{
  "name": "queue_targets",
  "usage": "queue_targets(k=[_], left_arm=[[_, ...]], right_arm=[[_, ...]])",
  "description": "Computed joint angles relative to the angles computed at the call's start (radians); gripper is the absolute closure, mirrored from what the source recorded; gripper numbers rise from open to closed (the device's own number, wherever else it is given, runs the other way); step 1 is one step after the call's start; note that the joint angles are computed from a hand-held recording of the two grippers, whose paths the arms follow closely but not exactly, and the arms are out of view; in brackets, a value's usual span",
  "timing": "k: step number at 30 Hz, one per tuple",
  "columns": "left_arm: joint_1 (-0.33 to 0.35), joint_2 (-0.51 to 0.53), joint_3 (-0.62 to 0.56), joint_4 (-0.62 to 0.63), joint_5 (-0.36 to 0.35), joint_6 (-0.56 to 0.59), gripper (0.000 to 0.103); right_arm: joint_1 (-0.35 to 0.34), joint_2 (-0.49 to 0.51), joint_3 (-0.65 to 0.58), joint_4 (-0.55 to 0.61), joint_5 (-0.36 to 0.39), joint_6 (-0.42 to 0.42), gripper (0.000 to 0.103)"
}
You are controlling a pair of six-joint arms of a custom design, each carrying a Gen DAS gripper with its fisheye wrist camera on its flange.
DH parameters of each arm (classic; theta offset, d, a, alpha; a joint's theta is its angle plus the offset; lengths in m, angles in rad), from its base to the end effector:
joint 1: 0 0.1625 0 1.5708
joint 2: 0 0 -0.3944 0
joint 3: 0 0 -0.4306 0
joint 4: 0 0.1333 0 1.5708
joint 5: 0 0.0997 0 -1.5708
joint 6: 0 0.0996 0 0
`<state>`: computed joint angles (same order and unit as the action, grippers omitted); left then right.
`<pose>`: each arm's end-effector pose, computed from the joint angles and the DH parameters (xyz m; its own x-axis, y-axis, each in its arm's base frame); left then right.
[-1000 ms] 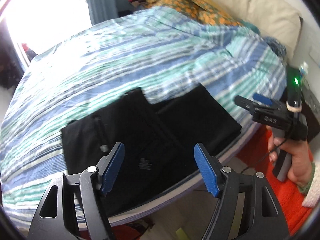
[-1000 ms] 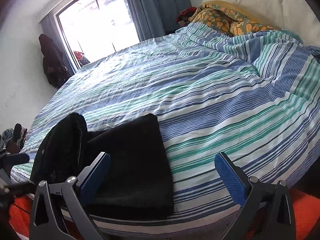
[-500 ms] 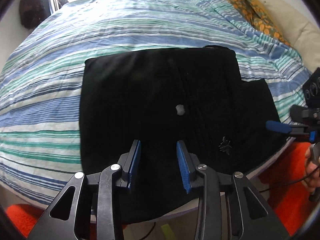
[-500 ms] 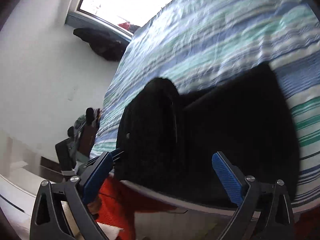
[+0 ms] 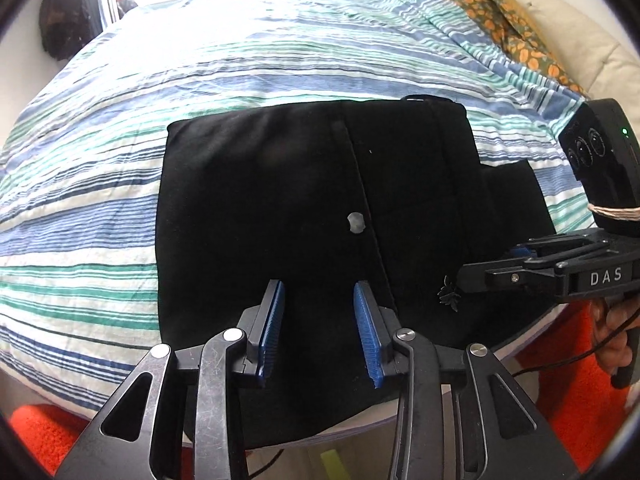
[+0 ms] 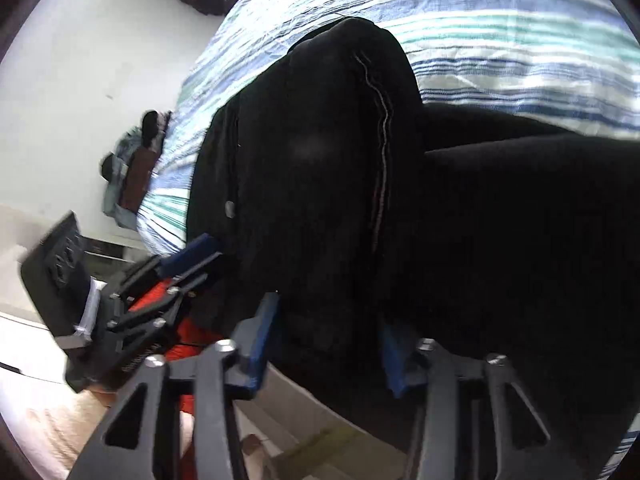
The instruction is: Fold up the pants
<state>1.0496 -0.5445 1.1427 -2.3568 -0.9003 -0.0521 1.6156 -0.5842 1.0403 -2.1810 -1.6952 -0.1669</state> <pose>-0.2319 -0.7959 0.0662 -0.7617 0.2448 -0.5999 0.4501 0.8659 -0.2182 0.1580 -0.8230 0.1080 -0.9710 -0.1891 0.1464 -0.2085 0.9692 -0.1310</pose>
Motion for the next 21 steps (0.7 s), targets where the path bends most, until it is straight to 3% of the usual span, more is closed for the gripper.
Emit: queue_targets(k=[2, 6, 10, 12, 17, 21], left_arm=[[-0.004, -0.026, 0.003, -0.009, -0.035, -0.019, 0.062], [-0.028, -0.081, 0.035, -0.113, -0.031, 0.002, 0.042], [-0.045, -0.108, 0.049, -0.154, -0.039, 0.016, 0.039], [-0.051, -0.103, 0.052, -0.157, -0.034, 0.030, 0.038], [-0.059, -0.048, 0.035, -0.093, -0.021, 0.046, 0.038], [-0.062, -0.004, 0.026, -0.014, 0.018, 0.048, 0.038]], right_arm=[[0.009, -0.034, 0.040, -0.036, 0.040, -0.031, 0.077], [0.015, -0.137, 0.136, -0.112, 0.150, -0.047, 0.079], [-0.013, -0.268, 0.256, -0.165, 0.200, -0.029, 0.079], [-0.039, -0.324, 0.311, -0.180, 0.198, -0.014, 0.080], [-0.123, -0.388, 0.412, -0.229, 0.076, 0.086, 0.080], [-0.173, -0.376, 0.439, -0.281, 0.103, 0.130, 0.079]])
